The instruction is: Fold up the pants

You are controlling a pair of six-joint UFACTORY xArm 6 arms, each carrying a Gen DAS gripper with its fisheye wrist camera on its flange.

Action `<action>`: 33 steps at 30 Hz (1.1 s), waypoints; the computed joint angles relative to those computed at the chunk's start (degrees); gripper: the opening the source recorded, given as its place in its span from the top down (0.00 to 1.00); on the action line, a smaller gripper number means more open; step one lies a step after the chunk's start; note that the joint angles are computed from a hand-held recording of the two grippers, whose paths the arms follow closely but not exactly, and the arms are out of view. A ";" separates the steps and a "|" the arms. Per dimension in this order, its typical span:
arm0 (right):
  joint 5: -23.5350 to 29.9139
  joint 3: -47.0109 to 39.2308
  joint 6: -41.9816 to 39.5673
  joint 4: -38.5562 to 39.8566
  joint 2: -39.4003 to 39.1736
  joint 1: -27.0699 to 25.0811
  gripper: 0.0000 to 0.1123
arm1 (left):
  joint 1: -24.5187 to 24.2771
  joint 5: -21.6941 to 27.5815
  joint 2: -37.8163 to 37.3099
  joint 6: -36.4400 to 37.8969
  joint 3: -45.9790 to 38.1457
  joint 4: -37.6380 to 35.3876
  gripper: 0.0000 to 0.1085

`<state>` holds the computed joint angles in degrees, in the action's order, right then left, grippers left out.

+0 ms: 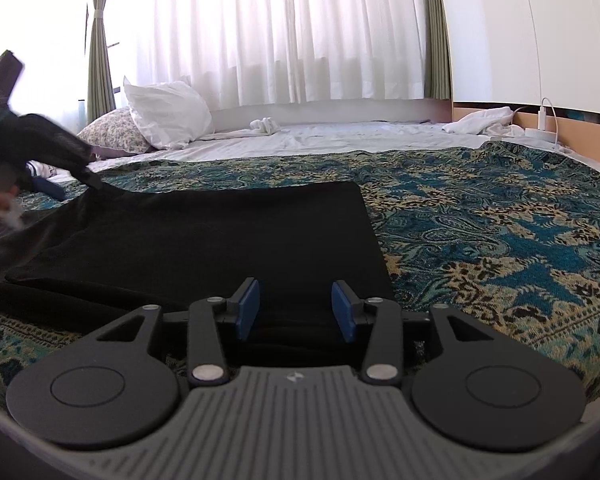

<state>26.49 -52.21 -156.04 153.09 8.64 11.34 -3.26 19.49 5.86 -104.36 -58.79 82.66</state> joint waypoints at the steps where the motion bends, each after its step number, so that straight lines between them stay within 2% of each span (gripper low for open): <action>1: -0.21 0.04 0.13 -0.03 -0.16 0.15 0.46 | -0.54 -0.29 -2.00 -1.03 2.31 0.78 0.39; 2: -0.42 -0.07 0.59 -0.51 -0.21 0.26 0.44 | -0.87 -1.07 -3.84 -2.35 4.76 1.76 0.36; 6: -1.15 -0.25 1.46 -0.56 -0.64 0.77 0.37 | -3.11 -2.58 -9.63 -6.25 12.65 1.75 0.36; 9: -1.80 -0.37 1.44 0.60 -0.92 1.13 0.36 | -6.73 1.10 -13.49 -14.62 17.40 5.10 0.36; 12: -2.29 -0.37 0.64 1.69 -1.21 1.39 0.34 | -8.44 1.31 -14.17 -17.97 18.91 8.55 0.35; 16: -3.00 -0.36 -1.48 3.49 -1.51 1.75 0.33 | -9.74 3.73 -12.46 -17.23 18.14 7.25 0.36; 17: -3.20 -0.32 -2.12 4.14 -1.63 1.79 0.33 | -10.38 5.02 -12.30 -15.80 18.00 5.49 0.45; 18: -3.34 -0.33 -2.58 4.64 -1.70 1.84 0.32 | -11.36 7.12 -12.23 -15.00 17.85 4.27 0.73; 19: -3.34 -0.25 -3.00 5.07 -1.80 1.83 0.32 | -11.62 7.41 -12.53 -15.36 17.98 4.83 0.87; 20: -3.28 -0.09 -3.70 5.73 -1.96 1.84 0.30 | -11.06 5.31 -13.41 -17.60 18.61 6.76 0.95; 26: -3.48 0.29 -7.05 7.94 -2.90 2.19 0.28 | -13.29 8.97 -16.01 -14.36 20.92 5.32 0.96; 28: -3.53 0.26 -7.04 7.19 -2.92 2.44 0.28 | -13.33 9.50 -15.98 -15.50 21.58 6.34 0.95; 30: -3.84 0.00 -7.62 7.22 -2.61 2.68 0.28 | -13.89 11.74 -15.95 -15.11 21.81 6.12 0.96; 31: -3.99 -0.12 -8.08 7.55 -2.41 2.80 0.28 | -14.50 14.08 -15.68 -12.85 21.57 3.66 0.97; 33: -4.30 -0.27 -8.36 8.02 -2.19 2.91 0.28 | -13.14 13.71 -15.85 -13.08 21.91 3.33 0.98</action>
